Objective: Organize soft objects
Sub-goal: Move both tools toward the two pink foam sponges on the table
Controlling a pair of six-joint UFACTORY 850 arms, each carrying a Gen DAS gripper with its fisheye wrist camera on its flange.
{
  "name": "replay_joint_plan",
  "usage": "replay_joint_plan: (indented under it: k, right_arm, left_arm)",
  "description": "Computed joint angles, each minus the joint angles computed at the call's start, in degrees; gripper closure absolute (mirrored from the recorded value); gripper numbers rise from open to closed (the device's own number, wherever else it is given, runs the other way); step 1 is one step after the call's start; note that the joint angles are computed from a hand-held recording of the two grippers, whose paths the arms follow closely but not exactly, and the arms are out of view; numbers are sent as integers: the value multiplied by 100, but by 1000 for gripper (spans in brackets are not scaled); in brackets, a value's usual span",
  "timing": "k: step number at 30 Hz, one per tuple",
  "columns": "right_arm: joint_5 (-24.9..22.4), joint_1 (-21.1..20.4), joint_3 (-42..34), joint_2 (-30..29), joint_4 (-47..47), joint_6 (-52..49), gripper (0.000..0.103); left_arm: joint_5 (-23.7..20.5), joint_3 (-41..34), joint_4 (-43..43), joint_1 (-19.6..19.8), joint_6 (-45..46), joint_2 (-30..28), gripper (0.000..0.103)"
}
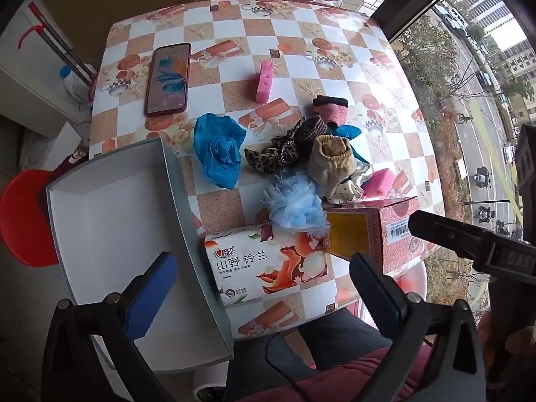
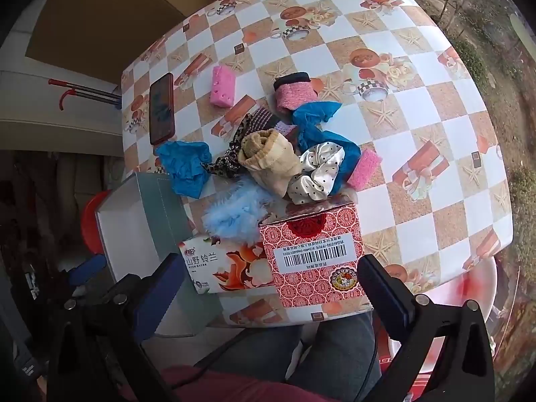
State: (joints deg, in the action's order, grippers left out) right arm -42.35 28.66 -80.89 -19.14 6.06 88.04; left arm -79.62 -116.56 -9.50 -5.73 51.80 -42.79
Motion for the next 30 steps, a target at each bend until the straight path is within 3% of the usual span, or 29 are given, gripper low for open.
replay_joint_plan:
  k: [10, 19, 30]
  right_arm:
    - [55, -58, 100, 57, 55, -88, 0]
    - [164, -186, 630, 351, 281, -85, 0]
    - [121, -512, 1309, 699, 558, -364, 0]
  left_arm:
    - [79, -137, -42, -14, 31, -90, 0]
    - [536, -50, 51, -74, -198, -126, 0]
    - [541, -487, 63, -331, -367, -512, 0]
